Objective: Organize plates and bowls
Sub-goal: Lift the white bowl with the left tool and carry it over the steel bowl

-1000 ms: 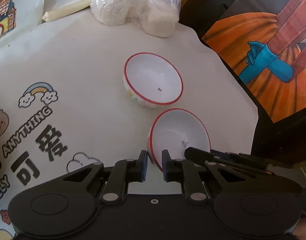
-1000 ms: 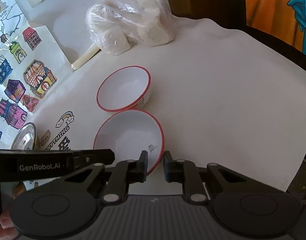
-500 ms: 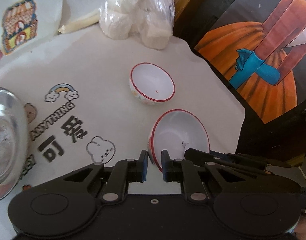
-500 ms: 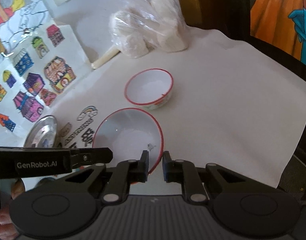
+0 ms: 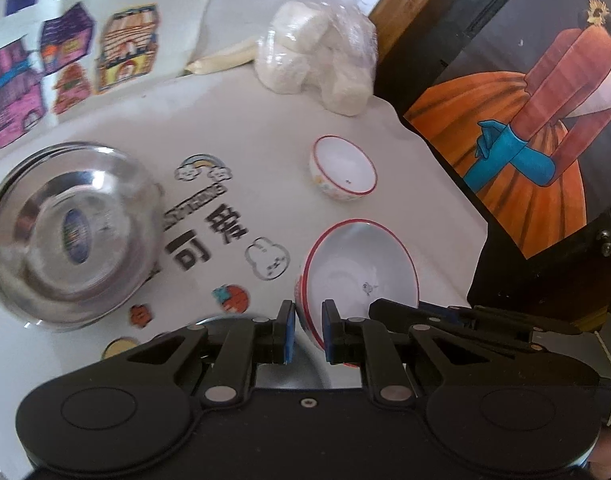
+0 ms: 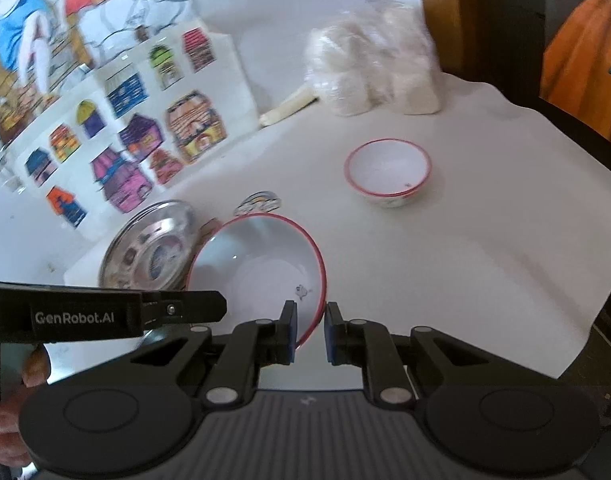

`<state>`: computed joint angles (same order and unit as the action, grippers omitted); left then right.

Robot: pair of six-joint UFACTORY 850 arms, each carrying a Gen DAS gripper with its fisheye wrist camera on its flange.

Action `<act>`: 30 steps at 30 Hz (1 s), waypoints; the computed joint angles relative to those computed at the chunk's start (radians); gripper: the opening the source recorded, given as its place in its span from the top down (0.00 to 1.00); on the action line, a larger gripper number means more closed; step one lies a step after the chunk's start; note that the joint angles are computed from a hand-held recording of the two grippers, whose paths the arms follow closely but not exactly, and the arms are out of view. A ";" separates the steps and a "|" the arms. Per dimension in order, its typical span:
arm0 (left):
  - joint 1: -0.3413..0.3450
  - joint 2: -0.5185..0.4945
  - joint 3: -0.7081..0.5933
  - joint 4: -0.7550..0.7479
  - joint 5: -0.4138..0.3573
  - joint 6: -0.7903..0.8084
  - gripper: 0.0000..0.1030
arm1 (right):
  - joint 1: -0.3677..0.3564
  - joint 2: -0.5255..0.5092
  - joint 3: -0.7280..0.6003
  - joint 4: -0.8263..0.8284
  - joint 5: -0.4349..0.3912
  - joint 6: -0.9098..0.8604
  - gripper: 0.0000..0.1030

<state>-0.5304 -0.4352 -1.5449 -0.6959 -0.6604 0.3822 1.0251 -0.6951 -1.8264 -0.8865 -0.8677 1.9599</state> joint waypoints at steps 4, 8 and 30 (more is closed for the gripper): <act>0.020 0.028 0.039 0.003 -0.012 0.005 0.86 | 0.006 -0.035 -0.061 0.033 -0.002 -0.059 0.85; 0.039 0.048 0.072 0.001 -0.030 0.008 0.86 | 0.012 -0.066 -0.111 0.067 -0.005 -0.108 0.85; 0.072 0.099 0.157 0.034 -0.054 0.020 0.86 | 0.021 -0.184 -0.305 0.212 -0.041 -0.294 0.85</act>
